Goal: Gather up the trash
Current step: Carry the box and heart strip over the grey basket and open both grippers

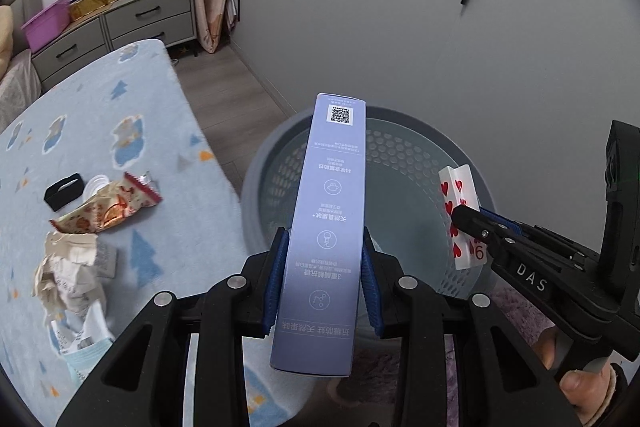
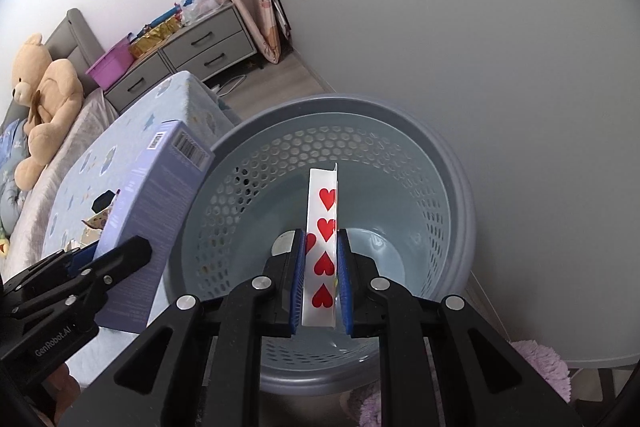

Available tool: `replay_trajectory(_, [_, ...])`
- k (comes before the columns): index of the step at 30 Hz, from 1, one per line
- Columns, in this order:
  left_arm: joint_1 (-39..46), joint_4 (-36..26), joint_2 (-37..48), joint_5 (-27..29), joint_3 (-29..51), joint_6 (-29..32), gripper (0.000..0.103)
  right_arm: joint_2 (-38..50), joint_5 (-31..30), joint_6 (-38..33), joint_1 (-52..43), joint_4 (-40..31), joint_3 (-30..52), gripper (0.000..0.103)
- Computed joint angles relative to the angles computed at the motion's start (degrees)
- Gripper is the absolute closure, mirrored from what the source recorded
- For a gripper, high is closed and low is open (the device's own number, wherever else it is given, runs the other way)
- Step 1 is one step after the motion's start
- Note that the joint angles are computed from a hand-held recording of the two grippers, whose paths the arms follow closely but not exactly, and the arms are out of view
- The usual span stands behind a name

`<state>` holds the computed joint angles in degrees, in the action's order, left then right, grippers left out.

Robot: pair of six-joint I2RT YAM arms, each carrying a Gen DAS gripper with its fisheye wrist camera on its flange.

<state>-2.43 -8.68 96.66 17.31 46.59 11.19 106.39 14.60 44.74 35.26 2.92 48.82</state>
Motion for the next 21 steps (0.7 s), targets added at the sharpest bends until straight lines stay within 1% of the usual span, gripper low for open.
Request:
replay_trajectory(8, [-3.24,0.02,4.85,-0.97,2.66,-1.06,0.069,1.36,-1.96,-0.82,-1.85,2.06,-0.67,0.087])
replay_trajectory(11, [-4.03,0.46,5.41,-1.51,2.97,-1.36,0.069,1.63,-3.02,-0.90,-2.47,2.88,-0.93,0.085])
replay_trajectory(12, [-4.16,0.74,5.34,-1.61,2.87,-1.46,0.068,1.53,-3.25,-0.91,-2.64,3.34,-1.18,0.085])
replay_trajectory(14, [-4.42,1.38,4.89,-2.13,2.34,-1.67,0.058,1.24,-3.24,-1.14,-2.92,4.11,-1.85,0.084])
replay_trajectory(15, [-4.53,1.70,4.54,-2.44,1.96,-1.85,0.052,1.07,-3.06,-1.16,-2.89,4.20,-1.99,0.083])
replay_trajectory(17, [-4.48,2.03,4.30,-2.69,1.71,-2.08,0.051,0.52,-2.79,-1.13,-2.86,4.87,-2.86,0.078])
replay_trajectory(19, [-4.40,1.85,4.13,-2.96,1.78,-2.34,0.051,0.07,-2.29,-1.05,-2.75,5.14,-3.30,0.070])
replay_trajectory(21, [-4.30,1.79,3.59,-3.27,1.48,-2.50,0.051,-0.26,-1.93,-0.96,-2.62,5.16,-3.47,0.068])
